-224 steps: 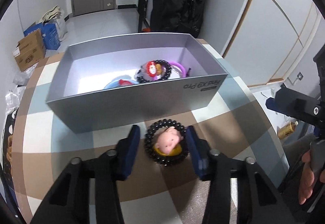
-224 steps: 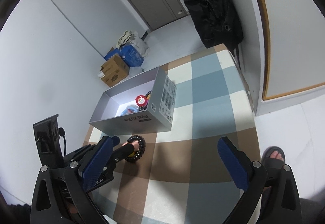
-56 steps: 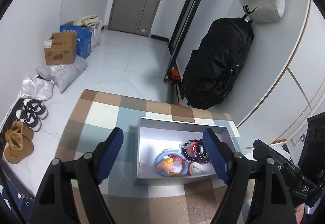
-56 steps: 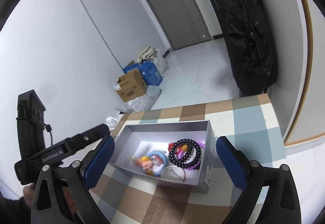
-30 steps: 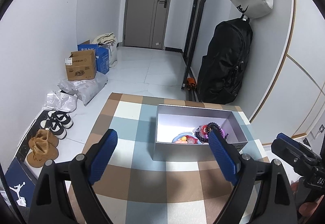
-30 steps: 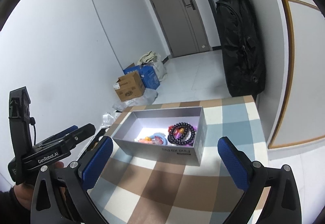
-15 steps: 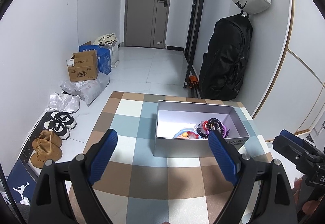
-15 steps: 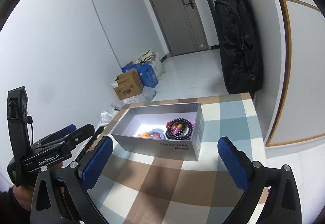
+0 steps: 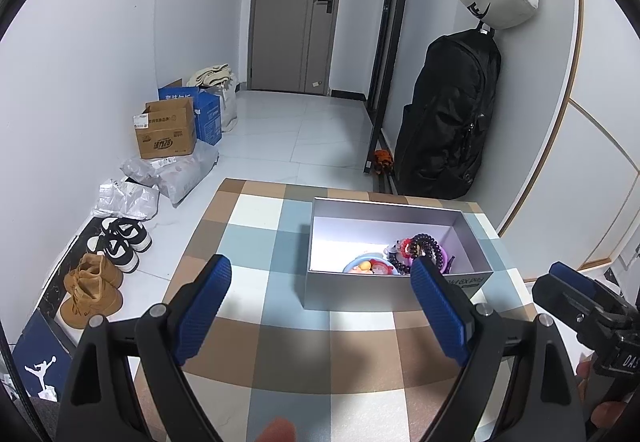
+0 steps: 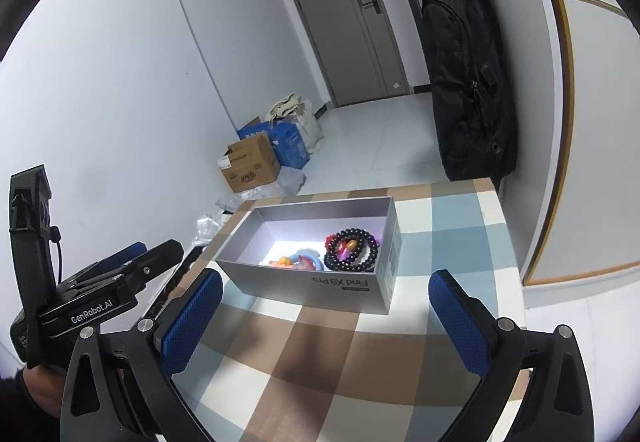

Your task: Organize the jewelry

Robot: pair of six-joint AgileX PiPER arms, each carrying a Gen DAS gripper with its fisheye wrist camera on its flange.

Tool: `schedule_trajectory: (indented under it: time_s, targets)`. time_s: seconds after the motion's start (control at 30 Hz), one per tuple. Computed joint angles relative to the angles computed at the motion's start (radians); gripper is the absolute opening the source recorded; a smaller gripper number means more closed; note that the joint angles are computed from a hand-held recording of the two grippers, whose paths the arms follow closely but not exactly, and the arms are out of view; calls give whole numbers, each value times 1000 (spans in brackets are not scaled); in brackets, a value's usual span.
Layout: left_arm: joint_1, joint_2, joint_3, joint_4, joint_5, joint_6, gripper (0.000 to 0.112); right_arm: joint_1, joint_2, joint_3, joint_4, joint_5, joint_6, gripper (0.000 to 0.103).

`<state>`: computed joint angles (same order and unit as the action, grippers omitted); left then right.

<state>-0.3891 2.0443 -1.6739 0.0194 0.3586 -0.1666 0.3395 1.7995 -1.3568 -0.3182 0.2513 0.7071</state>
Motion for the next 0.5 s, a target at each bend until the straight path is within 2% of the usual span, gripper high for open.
schedule_trajectory:
  time_s: [0.5]
  targets:
    - [4, 7, -17, -48, 20, 47, 88, -3, 7, -7, 33, 16, -29, 103]
